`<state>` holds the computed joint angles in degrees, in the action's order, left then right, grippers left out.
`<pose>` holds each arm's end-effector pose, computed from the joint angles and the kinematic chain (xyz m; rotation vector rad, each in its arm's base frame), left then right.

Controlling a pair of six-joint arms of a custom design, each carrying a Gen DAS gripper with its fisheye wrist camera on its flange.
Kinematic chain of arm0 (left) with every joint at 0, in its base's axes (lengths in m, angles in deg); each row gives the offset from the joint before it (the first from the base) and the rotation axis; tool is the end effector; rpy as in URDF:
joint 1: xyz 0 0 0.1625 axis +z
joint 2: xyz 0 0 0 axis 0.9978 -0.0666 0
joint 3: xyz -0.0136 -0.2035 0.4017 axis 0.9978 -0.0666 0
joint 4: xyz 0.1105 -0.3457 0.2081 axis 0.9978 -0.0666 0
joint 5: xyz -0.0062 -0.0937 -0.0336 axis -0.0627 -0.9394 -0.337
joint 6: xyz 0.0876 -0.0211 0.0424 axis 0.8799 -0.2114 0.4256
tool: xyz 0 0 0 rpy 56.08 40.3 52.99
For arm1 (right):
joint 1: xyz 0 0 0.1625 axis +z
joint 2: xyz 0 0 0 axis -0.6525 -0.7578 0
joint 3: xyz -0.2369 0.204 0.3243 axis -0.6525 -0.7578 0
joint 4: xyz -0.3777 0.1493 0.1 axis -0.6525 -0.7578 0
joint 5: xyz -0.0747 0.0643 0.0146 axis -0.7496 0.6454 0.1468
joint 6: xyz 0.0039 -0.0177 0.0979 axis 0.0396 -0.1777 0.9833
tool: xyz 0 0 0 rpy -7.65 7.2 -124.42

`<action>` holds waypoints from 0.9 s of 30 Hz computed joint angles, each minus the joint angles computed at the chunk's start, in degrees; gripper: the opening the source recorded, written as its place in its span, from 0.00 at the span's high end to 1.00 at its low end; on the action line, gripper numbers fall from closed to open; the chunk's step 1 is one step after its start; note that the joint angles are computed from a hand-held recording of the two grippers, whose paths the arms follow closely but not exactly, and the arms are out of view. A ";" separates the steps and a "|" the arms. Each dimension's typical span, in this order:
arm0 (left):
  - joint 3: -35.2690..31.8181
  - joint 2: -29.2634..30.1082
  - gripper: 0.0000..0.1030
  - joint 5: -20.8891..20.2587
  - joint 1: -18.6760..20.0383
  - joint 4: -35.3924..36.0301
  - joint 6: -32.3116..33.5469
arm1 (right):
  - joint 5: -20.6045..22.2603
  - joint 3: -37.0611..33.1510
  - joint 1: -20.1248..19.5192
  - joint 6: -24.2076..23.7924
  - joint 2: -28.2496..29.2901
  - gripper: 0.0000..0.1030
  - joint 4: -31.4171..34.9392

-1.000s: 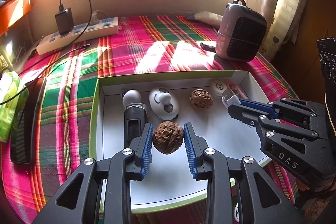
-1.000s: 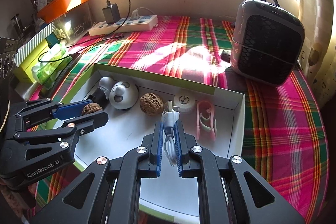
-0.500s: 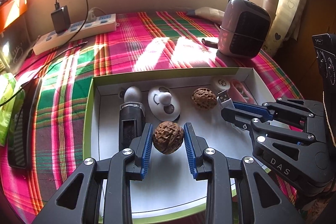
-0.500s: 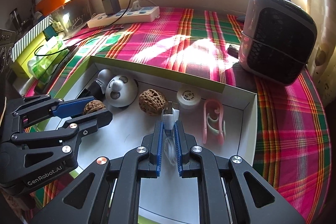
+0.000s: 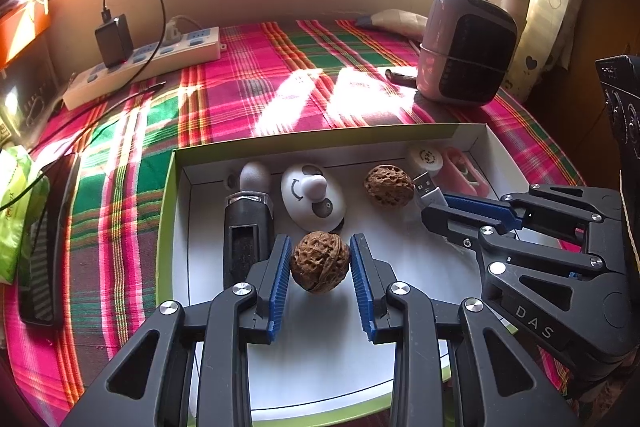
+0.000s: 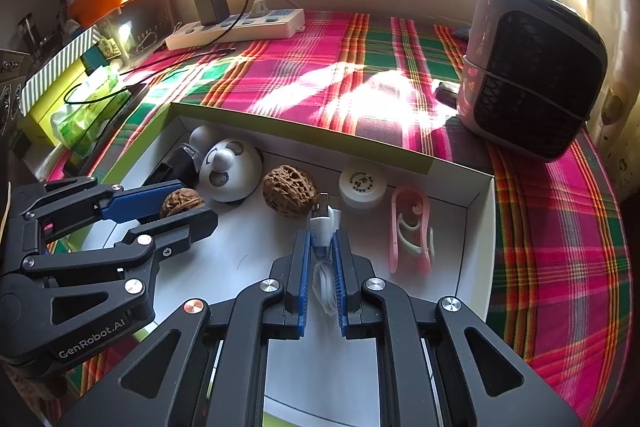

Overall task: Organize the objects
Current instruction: 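Carry the walnut into the box lid while the right tool carries the white cable there, then open the left tool releasing the walnut while the right tool releases the cable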

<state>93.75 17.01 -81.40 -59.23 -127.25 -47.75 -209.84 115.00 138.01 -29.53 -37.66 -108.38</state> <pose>-0.3435 -0.3891 0.0110 0.8677 2.4614 -0.5288 0.1195 -0.3467 0.2591 0.3324 -2.3320 0.7329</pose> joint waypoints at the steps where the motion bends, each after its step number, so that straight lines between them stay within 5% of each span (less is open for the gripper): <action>1: -0.01 0.01 0.73 0.03 -0.02 0.07 -0.06 | -0.06 0.01 0.01 0.04 0.00 0.88 0.03; 12: -0.25 0.07 0.72 0.40 -0.09 0.56 -0.53 | -0.40 0.10 0.05 0.75 0.04 0.88 -0.40; 27: 0.12 -0.47 0.69 1.57 -0.87 1.36 -1.18 | -0.20 1.03 0.06 0.98 -1.01 0.65 -1.61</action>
<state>93.87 16.55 -79.83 -60.10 -125.88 -48.92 -210.04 116.03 138.07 -28.55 -38.67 -110.00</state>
